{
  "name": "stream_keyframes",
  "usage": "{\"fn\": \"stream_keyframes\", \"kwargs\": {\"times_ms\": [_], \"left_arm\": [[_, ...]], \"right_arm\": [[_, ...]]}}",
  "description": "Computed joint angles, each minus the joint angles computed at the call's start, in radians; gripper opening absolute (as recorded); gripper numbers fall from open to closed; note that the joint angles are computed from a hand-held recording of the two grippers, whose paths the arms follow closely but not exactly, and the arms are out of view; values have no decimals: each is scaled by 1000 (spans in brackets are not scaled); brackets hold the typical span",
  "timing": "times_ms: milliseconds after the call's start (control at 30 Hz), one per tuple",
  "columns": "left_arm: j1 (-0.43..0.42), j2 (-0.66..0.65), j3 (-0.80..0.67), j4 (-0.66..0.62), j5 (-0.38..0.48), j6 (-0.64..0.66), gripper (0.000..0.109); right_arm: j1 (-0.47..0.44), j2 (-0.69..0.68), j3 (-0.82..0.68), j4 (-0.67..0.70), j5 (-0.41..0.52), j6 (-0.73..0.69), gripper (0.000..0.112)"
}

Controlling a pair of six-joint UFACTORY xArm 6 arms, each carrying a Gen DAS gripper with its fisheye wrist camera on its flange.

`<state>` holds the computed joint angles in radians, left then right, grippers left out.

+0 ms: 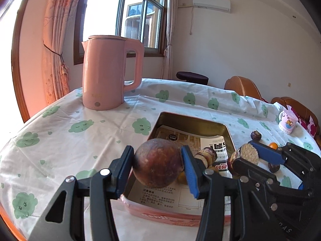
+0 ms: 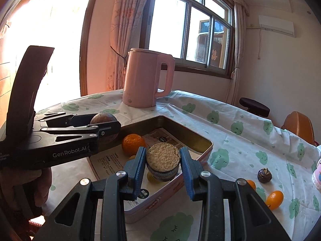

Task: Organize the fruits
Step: 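Lower the passion fruit into the tin with the left gripper while the right gripper lowers the cake there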

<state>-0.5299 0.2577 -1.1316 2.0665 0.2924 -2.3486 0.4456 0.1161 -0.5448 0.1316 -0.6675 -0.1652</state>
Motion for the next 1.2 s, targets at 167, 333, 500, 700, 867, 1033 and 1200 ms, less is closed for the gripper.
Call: {"fn": "stream_keyframes", "kwargs": {"times_ms": [167,333,500,700,867,1033,1200], "left_arm": [[3,8,-7,-17,-15,29,51],[9,32,-28,-67,-52,98,51],[11,52,-37,-124,-58,158,51],[13,63,-42,-146,-62,181,51],[13,63,-41,-146,-60,183,51],[11,62,-38,-149,-56,186,51],[2,58,-37,-121,-44,159,54]], "right_arm": [[-22,7,-33,-67,82,41,37],[-38,15,-60,-112,152,76,37],[-78,19,-76,-225,197,181,37],[-93,23,-91,-285,236,231,37],[-75,25,-101,-235,267,190,37],[-75,28,-103,-232,268,185,37],[-62,28,-102,-189,267,153,37]]}}
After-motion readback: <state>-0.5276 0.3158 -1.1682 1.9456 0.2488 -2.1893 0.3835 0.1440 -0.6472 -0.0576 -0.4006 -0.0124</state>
